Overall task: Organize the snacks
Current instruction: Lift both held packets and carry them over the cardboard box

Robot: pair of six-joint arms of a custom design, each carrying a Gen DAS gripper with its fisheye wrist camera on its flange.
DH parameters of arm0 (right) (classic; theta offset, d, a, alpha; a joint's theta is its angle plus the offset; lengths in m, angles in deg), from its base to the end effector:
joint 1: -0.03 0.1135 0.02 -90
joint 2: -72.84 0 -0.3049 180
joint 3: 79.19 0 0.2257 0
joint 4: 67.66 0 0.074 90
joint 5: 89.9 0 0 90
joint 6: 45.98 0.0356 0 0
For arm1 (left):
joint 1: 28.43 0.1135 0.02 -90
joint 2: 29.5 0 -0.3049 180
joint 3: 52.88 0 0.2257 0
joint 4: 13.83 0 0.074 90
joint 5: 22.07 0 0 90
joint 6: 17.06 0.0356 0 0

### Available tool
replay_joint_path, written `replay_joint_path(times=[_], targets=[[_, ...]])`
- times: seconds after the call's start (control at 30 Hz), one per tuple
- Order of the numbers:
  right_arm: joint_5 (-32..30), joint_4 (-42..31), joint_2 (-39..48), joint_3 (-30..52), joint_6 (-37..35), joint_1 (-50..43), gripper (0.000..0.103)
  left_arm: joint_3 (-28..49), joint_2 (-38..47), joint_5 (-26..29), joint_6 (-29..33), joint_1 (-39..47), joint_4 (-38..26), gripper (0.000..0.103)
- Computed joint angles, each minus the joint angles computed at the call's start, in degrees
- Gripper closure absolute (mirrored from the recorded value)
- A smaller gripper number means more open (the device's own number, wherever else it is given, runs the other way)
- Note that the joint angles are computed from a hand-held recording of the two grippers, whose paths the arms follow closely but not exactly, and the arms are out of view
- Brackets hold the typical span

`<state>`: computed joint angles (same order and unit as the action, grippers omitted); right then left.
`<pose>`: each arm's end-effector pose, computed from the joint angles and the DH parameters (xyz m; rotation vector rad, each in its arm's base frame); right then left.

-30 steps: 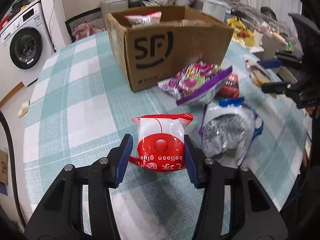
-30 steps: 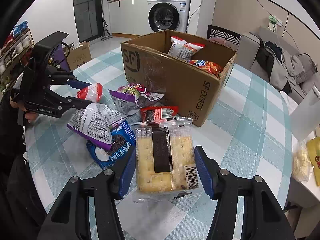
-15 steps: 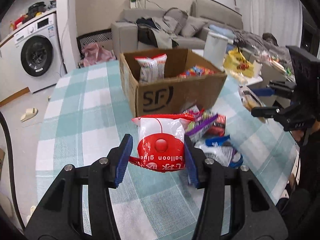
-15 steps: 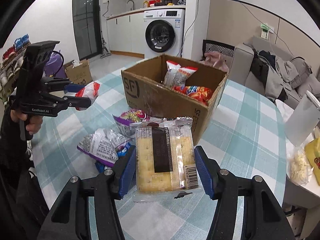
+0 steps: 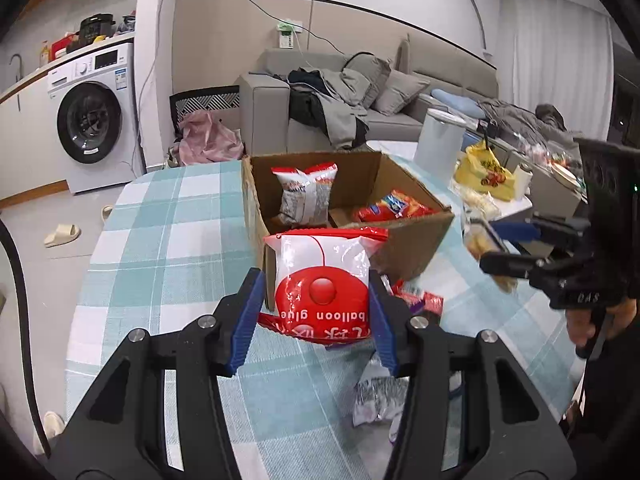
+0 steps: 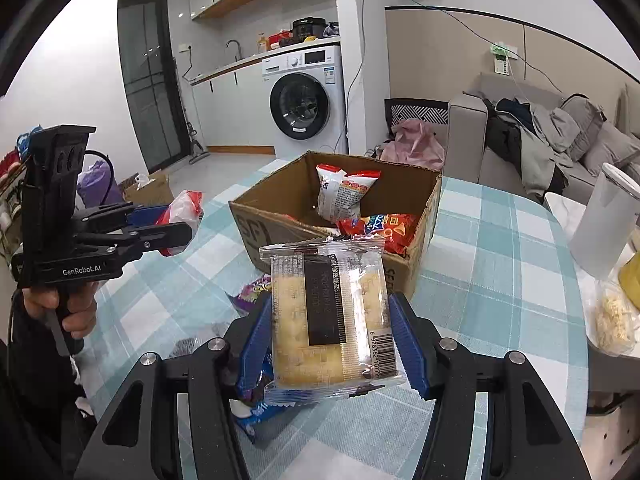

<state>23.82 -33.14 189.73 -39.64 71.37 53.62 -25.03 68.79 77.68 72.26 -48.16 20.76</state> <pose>0.1810 0.2213 0.0928 -0.3095 2.2359 0.2780 0.2125 -0.0826 0.1387 0.4609 2.1642 -0.3858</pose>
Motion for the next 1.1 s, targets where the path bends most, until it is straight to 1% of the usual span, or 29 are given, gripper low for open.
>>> replay_joint_path(times=[0.13,0.27,0.4,0.6,0.77,0.97,1.1], targets=[[0.8,-0.2,0.0,1.1,0.9,-0.5,0.044,1.9,-0.1,0.2,-0.9,0.0,-1.4,0.055],[1.0,-1.4,-0.7,2.4,2.1,-2.1,0.044,4.3,0.4,-1.4,-1.5,-1.1,-2.8,0.055],[-0.2,-0.3,-1.7,2.4,3.6,-4.3,0.044,7.3,0.8,-3.1,-2.6,-2.2,-4.7,0.055],[-1.8,-1.6,-2.4,4.4,4.3,-7.0,0.044,12.1,2.1,-5.9,-2.9,-3.7,-7.2,0.055],[-2.9,-3.1,-2.2,6.6,4.5,-8.5,0.044,16.4,4.4,-7.2,-3.4,-4.5,-8.8,0.055],[-4.9,-3.9,-1.7,8.7,5.0,-10.9,0.044,20.0,8.6,-8.7,-3.6,-5.3,-8.2,0.055],[-6.2,-4.2,-1.1,10.1,5.5,-12.1,0.044,22.4,11.3,-8.5,-4.1,-5.1,-8.3,0.055]])
